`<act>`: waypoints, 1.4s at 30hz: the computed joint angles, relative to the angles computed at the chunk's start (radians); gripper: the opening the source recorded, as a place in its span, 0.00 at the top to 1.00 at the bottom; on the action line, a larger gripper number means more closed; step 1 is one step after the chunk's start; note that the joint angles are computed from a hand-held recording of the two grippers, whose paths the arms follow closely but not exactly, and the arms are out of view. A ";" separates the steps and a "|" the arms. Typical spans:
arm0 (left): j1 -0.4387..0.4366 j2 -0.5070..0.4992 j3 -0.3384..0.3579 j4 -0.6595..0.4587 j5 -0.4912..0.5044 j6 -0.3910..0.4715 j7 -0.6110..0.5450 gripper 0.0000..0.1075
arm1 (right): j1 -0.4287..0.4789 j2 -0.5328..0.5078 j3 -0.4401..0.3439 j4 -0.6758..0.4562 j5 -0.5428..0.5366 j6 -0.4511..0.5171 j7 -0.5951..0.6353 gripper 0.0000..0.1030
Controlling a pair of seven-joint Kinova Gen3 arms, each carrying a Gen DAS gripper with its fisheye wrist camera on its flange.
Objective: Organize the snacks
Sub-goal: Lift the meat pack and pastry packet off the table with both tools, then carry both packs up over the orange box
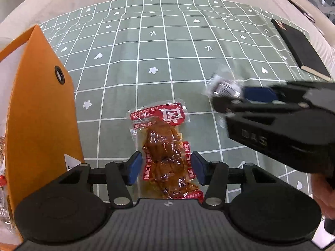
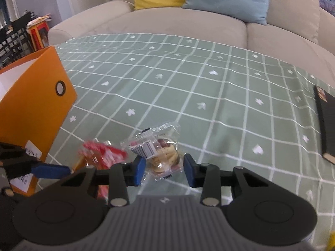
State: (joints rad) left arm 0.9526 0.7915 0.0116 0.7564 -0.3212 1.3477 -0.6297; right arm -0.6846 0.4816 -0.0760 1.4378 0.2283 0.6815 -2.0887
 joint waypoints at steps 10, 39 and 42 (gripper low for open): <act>0.022 -0.069 0.009 0.143 -0.023 -0.127 0.077 0.56 | -0.016 -0.037 0.000 -0.023 -0.006 0.174 -0.097 0.65; 0.141 -0.390 0.033 0.469 -0.366 -0.301 0.447 0.57 | -0.173 -0.315 -0.137 0.174 0.334 0.210 -0.766 0.65; 0.138 -0.433 0.050 0.511 -0.418 -0.296 0.504 0.57 | -0.190 -0.313 -0.154 0.148 0.367 0.211 -0.776 0.65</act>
